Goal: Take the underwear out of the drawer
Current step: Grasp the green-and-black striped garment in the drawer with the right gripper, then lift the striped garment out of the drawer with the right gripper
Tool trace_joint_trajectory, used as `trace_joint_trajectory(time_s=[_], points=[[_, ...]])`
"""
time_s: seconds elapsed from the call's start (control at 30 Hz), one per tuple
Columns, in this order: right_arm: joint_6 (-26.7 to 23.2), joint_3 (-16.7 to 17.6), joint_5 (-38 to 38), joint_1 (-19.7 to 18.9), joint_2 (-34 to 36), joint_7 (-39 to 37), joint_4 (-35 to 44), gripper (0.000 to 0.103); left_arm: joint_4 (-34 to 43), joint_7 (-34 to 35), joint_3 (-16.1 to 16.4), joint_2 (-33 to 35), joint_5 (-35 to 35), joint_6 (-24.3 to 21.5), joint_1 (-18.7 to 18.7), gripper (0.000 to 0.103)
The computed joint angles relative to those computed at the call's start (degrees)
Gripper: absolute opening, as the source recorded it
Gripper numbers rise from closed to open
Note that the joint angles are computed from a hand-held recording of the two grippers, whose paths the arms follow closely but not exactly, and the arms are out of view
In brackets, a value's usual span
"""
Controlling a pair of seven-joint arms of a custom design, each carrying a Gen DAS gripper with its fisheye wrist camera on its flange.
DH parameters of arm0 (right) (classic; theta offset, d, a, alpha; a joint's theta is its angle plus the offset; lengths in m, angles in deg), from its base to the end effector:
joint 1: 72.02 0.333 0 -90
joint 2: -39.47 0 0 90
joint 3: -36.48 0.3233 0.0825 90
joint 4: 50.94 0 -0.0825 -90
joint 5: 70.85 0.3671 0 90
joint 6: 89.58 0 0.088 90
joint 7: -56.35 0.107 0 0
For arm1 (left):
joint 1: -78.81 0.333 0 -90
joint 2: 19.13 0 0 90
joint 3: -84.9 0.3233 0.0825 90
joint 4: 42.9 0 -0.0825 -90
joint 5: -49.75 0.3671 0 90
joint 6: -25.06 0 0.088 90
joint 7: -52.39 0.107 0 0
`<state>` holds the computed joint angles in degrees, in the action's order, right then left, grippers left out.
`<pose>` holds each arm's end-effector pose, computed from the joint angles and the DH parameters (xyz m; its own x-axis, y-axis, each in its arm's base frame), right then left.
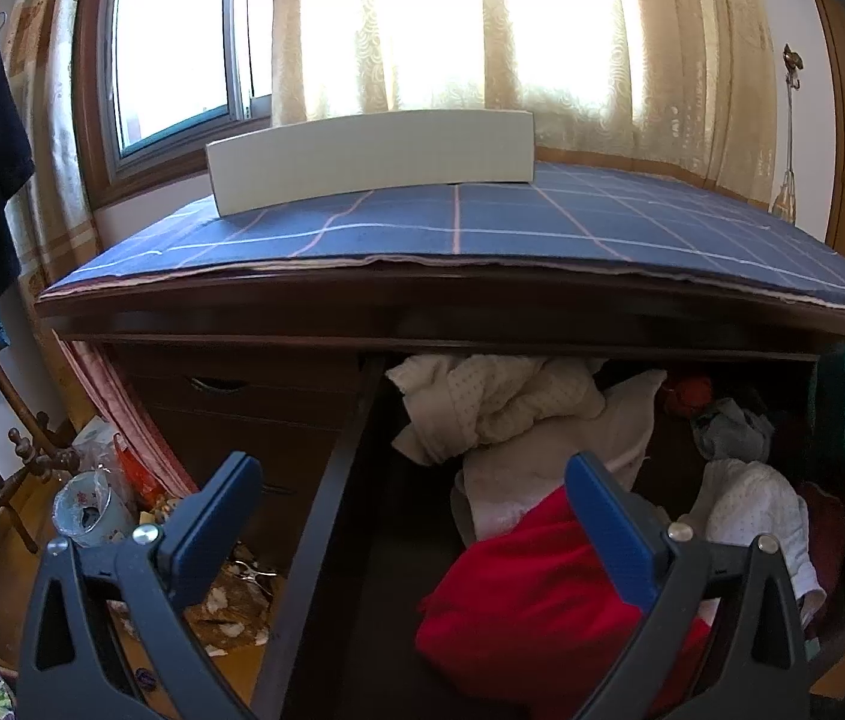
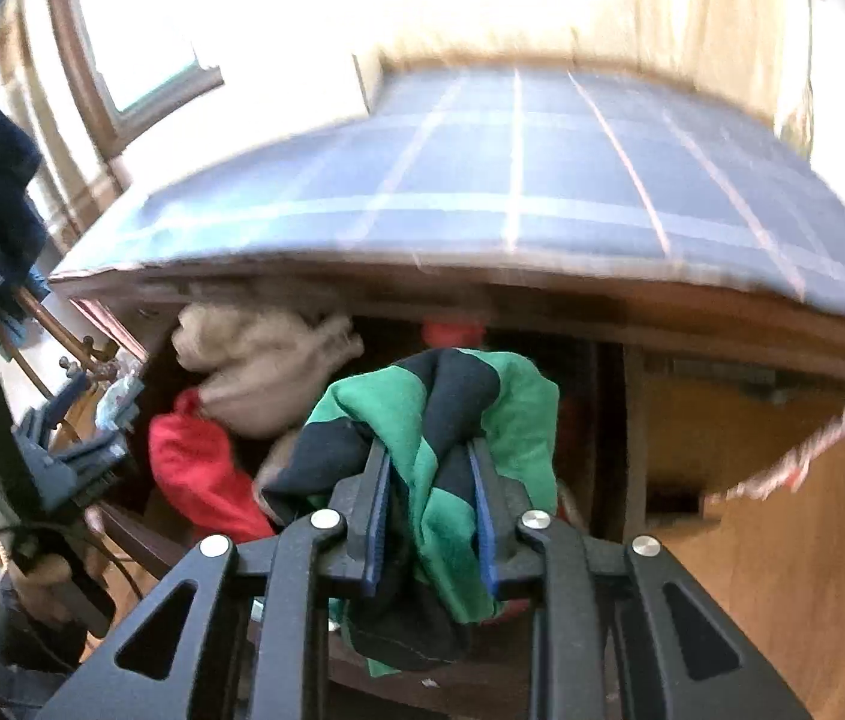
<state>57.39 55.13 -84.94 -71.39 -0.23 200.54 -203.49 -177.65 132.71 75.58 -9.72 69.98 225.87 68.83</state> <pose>0.3414 0.1358 0.5140 -0.3910 -0.9108 -0.1328 -0.6937 0.3865 -0.6078 0.5042 -0.2175 0.4018 -0.5031 -0.8633 -0.0393 -0.4655 0.3090 -0.8293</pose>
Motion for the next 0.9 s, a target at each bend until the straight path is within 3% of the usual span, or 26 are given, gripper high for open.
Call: trace_joint_trajectory(time_s=[0.17,0.3,0.4,0.5,0.67,0.7,0.73,0.9], points=[[2.14,0.22,-2.97,-2.04,1.97,-1.55,4.05,0.024,0.70,-3.71,-1.86,0.37,4.67,-0.41,2.84,0.103],[4.22,0.61,-5.73,-4.21,4.50,-2.67,7.82,0.023,-0.53,3.67,2.14,0.09,-2.00,0.83,-2.62,0.103],[5.63,1.10,-8.52,-6.28,7.50,-3.43,11.30,0.023,-0.57,7.10,2.58,0.48,-5.12,0.20,-3.80,0.103],[6.78,1.84,-12.68,-8.42,11.38,-3.44,15.77,0.023,0.24,0.59,-1.77,0.98,1.94,0.05,2.39,0.103],[7.30,3.02,-24.54,-12.67,22.19,-0.64,28.23,0.021,0.68,-2.75,-2.24,1.39,6.55,0.90,4.00,0.103],[7.39,2.65,-25.98,-12.77,24.48,-0.33,30.71,0.018,0.86,-3.48,-2.44,1.45,7.48,0.74,4.35,0.103],[7.63,2.49,-28.11,-13.21,27.93,0.41,34.42,0.006,1.07,-4.36,-2.74,1.51,8.63,0.57,4.86,0.103],[5.10,0.48,-35.23,-11.28,42.73,1.00,51.62,0.005,2.72,-10.12,-5.06,2.04,14.97,-1.12,8.24,0.103]])
